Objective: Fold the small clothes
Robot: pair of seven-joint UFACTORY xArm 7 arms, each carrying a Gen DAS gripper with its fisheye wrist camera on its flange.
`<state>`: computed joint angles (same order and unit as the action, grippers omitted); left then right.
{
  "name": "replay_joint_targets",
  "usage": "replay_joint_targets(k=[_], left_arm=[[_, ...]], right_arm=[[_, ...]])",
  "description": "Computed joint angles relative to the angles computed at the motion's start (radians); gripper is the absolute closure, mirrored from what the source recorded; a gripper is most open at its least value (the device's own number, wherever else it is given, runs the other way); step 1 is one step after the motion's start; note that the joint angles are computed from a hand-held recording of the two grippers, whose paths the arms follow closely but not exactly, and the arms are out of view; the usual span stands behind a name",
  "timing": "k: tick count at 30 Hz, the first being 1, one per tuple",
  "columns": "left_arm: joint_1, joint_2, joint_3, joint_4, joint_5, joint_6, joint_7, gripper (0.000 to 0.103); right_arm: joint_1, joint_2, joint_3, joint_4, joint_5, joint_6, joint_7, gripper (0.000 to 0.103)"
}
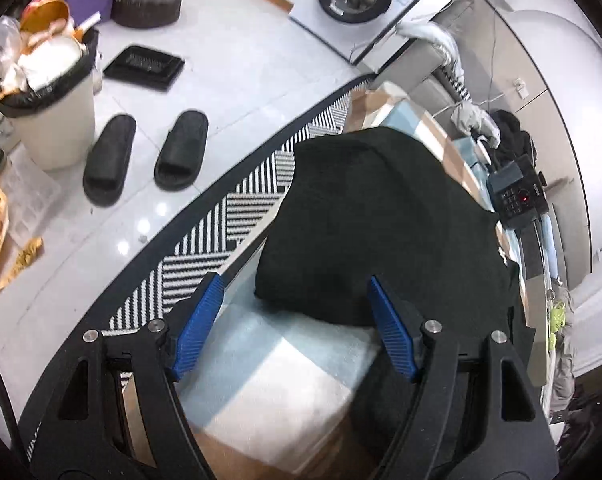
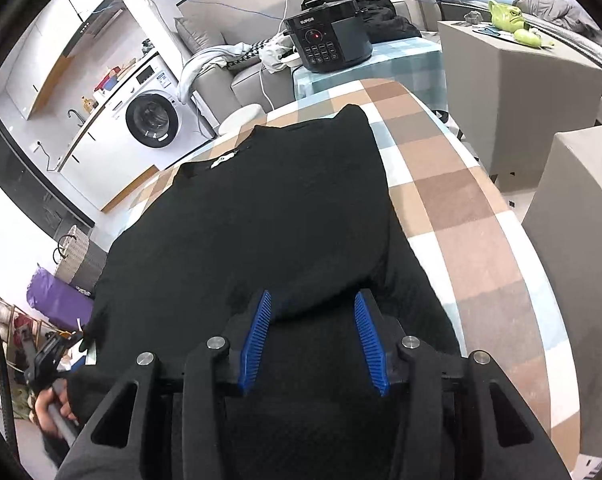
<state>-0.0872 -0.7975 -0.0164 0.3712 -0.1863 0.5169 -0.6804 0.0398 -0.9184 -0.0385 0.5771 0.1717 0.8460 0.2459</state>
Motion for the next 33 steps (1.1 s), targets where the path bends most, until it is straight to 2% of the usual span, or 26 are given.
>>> replay_joint_targets(k=[2, 4, 5, 7, 8, 9, 10, 13, 15, 19, 21, 23, 24, 26, 28, 29, 31, 33], left_arm=[[-0.034, 0.053, 0.039, 0.009, -0.03, -0.036, 0.034, 0.036], [-0.059, 0.093, 0.072, 0.006, -0.071, -0.085, 0.063, 0.052], [-0.06, 0.1, 0.074, -0.001, -0.085, -0.112, 0.063, 0.054], [-0.048, 0.112, 0.058, -0.008, -0.09, -0.159, 0.057, 0.074], [-0.034, 0.109, 0.046, -0.01, -0.081, -0.174, 0.053, 0.081], [-0.018, 0.105, 0.034, -0.008, -0.067, -0.181, 0.047, 0.093], [-0.013, 0.098, 0.029, -0.007, -0.06, -0.185, 0.044, 0.098], [0.045, 0.079, -0.019, 0.01, -0.005, -0.193, 0.012, 0.099], [0.092, 0.079, -0.081, 0.056, 0.055, -0.182, -0.025, 0.099], [0.171, 0.141, -0.243, 0.232, 0.225, -0.145, -0.101, 0.099], [0.173, 0.223, -0.322, 0.358, 0.313, -0.141, -0.111, 0.099], [0.112, 0.311, -0.353, 0.454, 0.356, -0.155, -0.083, 0.099], [0.052, 0.37, -0.349, 0.503, 0.355, -0.155, -0.042, 0.099], [-0.117, 0.469, -0.285, 0.564, 0.278, -0.142, 0.088, 0.098], [-0.247, 0.524, -0.219, 0.59, 0.172, -0.099, 0.218, 0.087], [-0.288, 0.536, -0.2, 0.588, 0.127, -0.086, 0.263, 0.082], [-0.292, 0.52, -0.208, 0.555, 0.133, -0.08, 0.247, 0.059], [-0.29, 0.473, -0.197, 0.49, 0.117, -0.122, 0.223, 0.049]], right_arm=[[0.001, -0.015, 0.005, -0.009, 0.003, 0.006, 0.009, 0.058], [0.002, -0.016, 0.006, -0.014, 0.004, 0.009, 0.015, 0.058], [0.003, -0.021, 0.007, -0.02, 0.004, 0.011, 0.018, 0.058], [0.002, -0.032, 0.009, -0.028, 0.001, 0.016, 0.021, 0.058], [0.001, -0.036, 0.011, -0.031, -0.001, 0.019, 0.024, 0.058], [0.0, -0.039, 0.01, -0.033, -0.002, 0.022, 0.026, 0.058], [0.0, -0.044, 0.009, -0.036, -0.002, 0.023, 0.028, 0.058], [-0.001, -0.064, 0.005, -0.046, 0.0, 0.026, 0.034, 0.058], [-0.001, -0.079, 0.001, -0.051, 0.001, 0.034, 0.036, 0.058], [-0.004, -0.118, -0.008, -0.062, 0.001, 0.057, 0.032, 0.058], [-0.007, -0.132, -0.013, -0.062, 0.0, 0.075, 0.029, 0.058], [-0.012, -0.144, -0.017, -0.062, -0.004, 0.089, 0.023, 0.058], [-0.016, -0.147, -0.017, -0.06, -0.008, 0.096, 0.022, 0.058], [-0.023, -0.158, -0.022, -0.06, -0.011, 0.103, 0.018, 0.058], [-0.034, -0.166, -0.024, -0.06, -0.013, 0.108, 0.021, 0.058], [-0.038, -0.172, -0.025, -0.061, -0.013, 0.111, 0.023, 0.058], [-0.043, -0.186, -0.026, -0.064, -0.014, 0.117, 0.024, 0.058], [-0.048, -0.197, -0.026, -0.068, -0.018, 0.124, 0.022, 0.058]])
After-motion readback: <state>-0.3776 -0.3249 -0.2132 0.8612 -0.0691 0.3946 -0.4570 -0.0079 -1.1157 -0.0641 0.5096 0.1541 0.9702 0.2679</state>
